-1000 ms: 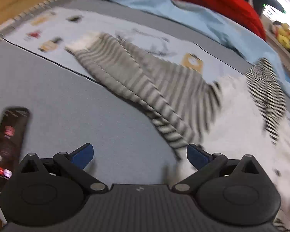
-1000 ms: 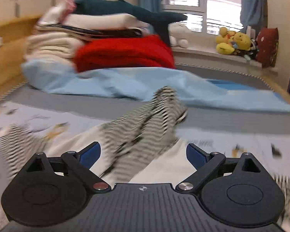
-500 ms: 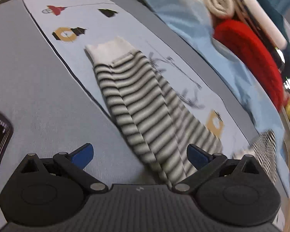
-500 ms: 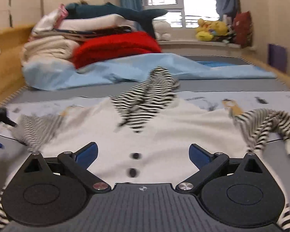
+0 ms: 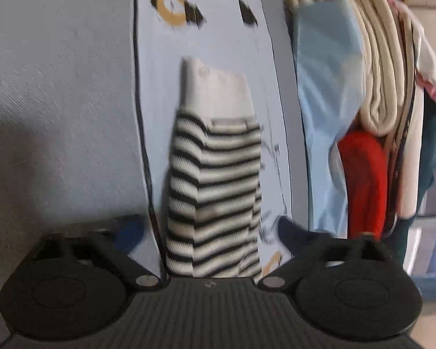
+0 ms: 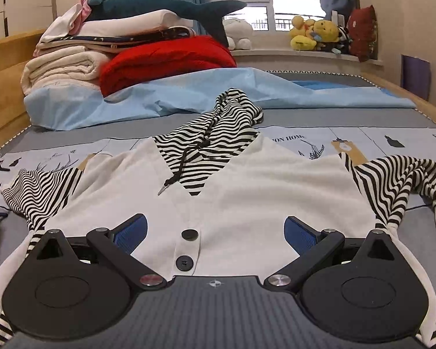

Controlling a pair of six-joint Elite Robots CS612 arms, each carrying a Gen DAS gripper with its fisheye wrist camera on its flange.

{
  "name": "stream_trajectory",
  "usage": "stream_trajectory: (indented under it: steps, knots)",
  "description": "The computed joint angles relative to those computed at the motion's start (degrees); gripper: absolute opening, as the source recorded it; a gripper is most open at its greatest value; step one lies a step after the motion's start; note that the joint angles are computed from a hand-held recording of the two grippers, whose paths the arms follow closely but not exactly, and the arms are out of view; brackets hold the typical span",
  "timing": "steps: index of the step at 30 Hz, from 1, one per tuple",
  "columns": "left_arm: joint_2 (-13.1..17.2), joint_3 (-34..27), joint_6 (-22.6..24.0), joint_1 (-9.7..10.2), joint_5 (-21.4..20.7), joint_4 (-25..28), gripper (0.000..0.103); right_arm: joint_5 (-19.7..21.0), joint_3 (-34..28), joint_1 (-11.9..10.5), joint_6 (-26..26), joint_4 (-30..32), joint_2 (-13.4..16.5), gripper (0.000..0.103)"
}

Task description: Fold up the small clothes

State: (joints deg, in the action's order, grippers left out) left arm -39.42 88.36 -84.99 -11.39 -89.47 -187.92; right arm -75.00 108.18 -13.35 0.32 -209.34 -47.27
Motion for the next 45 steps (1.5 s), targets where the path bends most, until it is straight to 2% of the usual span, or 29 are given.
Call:
stream_trajectory:
  steps: [1, 3, 5, 8, 9, 10, 11, 12, 14, 15, 16, 17, 18, 19, 22, 25, 26, 28, 31, 34, 36, 38, 39, 40, 41, 42, 43, 45]
  knots:
    - [-0.2, -0.1, 1.6, -0.08, 0.7, 0.9, 0.036, -0.2, 0.0, 0.0, 0.0, 0.0, 0.0, 0.1]
    - [-0.4, -0.4, 4.7, -0.1, 0.9, 2.3, 0.012, -0.1, 0.1, 0.0, -0.5, 0.2, -0.1, 0.1]
    - [-0.9, -0.9, 6.8, -0.41, 1.9, 5.9, 0.011, -0.1, 0.2, 0.1, -0.9, 0.5, -0.1, 0.1]
    - [-0.8, -1.2, 6.4, -0.41, 1.8, 6.0, 0.013, -0.3, 0.1, 0.0, -0.5, 0.9, -0.2, 0.1]
    - [-0.6, -1.1, 4.8, -0.48, 2.2, 5.1, 0.021, -0.3, 0.1, 0.0, -0.2, 0.9, -0.2, 0.1]
    - [-0.3, -1.2, 3.6, -0.35, 2.0, 4.2, 0.039, -0.2, 0.1, 0.0, 0.0, 1.0, -0.2, 0.1]
    - [0.0, -1.1, 2.5, -0.01, 0.9, 3.0, 0.047, -0.2, 0.1, 0.0, 0.1, 1.1, -0.2, 0.1]
    - [0.3, -1.1, 1.1, 0.17, 0.1, 1.7, 0.05, -0.4, 0.0, 0.0, 0.0, 1.2, -0.1, 0.1]
    - [0.8, -1.2, -1.4, 0.28, -0.4, -0.6, 0.05, -0.9, -0.2, 0.2, -0.4, 1.9, 0.0, 0.1]
    - [0.6, -1.6, -0.2, 0.15, 0.3, 0.9, 0.034, -1.3, -0.4, 0.3, -0.3, 2.3, 0.1, 0.1]
    - [-0.3, -1.8, 2.1, -0.4, 2.9, 4.7, 0.005, -1.6, -0.7, 0.4, 0.2, 2.7, 0.2, 0.1]
    - [-1.7, -1.9, 3.7, -0.76, 5.1, 10.7, 0.005, -1.5, -0.8, 0.4, 0.5, 3.0, 0.2, 0.1]
    - [-3.2, -1.5, 2.8, -1.1, 7.4, 15.5, 0.005, -1.5, -1.0, 0.3, 1.2, 3.4, 0.2, 0.1]
    - [-4.3, -1.1, 1.6, -1.24, 8.6, 17.9, 0.005, -1.7, -1.1, 0.3, 1.9, 3.5, 0.1, 0.1]
    - [-7.4, 2.2, 1.0, -2.02, 13.2, 15.9, 0.004, -2.3, -1.0, -0.1, 4.0, 3.6, -0.3, 0.1]
    - [-8.8, 2.6, 5.6, -3.69, 18.0, 15.7, 0.005, -1.9, -0.4, -0.9, 5.6, 2.7, -0.7, 0.1]
    - [-8.7, 1.6, 7.8, -4.5, 20.0, 17.3, 0.005, -2.0, -0.3, -1.1, 6.1, 3.2, -1.0, 0.1]
    - [-8.1, -1.0, 12.9, -6.17, 22.8, 20.4, 0.004, -1.3, 0.0, -1.7, 7.4, 4.7, -1.5, 0.1]
    - [-6.4, -5.5, 19.9, -9.06, 24.9, 20.1, 0.004, -0.5, 0.4, -2.8, 10.2, 6.6, -2.2, 0.1]
    - [-4.4, -10.4, 30.0, -13.24, 24.1, 17.1, 0.004, -1.1, 0.8, -3.8, 13.8, 6.0, -2.6, 0.1]
    - [-2.6, -13.8, 38.8, -16.3, 18.6, 14.7, 0.004, -2.0, 0.9, -4.5, 16.3, 5.3, -2.8, 0.1]
    - [-1.0, -16.2, 47.5, -18.6, 7.0, 15.0, 0.009, -1.6, 0.9, -5.2, 17.8, 5.9, -3.0, 0.1]
    - [-0.3, -17.5, 51.4, -19.54, 1.0, 17.9, 0.028, -1.3, 0.9, -5.5, 18.7, 6.4, -3.0, 0.1]
    - [0.2, -18.7, 55.6, -20.12, -4.5, 22.1, 0.05, -0.8, 0.8, -5.8, 19.9, 6.9, -3.1, 0.1]
    - [0.6, -19.6, 58.2, -20.38, -7.6, 25.7, 0.062, -0.2, 0.7, -6.2, 20.7, 7.5, -3.1, 0.1]
    - [0.7, -19.4, 59.8, -20.75, -8.3, 28.4, 0.079, 0.4, 0.6, -6.5, 21.4, 8.3, -3.2, 0.099]
    - [0.2, -18.0, 59.7, -21.08, -6.6, 28.8, 0.083, 1.0, 0.6, -6.9, 22.1, 9.0, -3.3, 0.099]
    - [-1.9, -13.4, 59.3, -20.76, -4.8, 26.5, 0.084, 1.5, 0.7, -7.4, 23.4, 9.6, -3.5, 0.099]
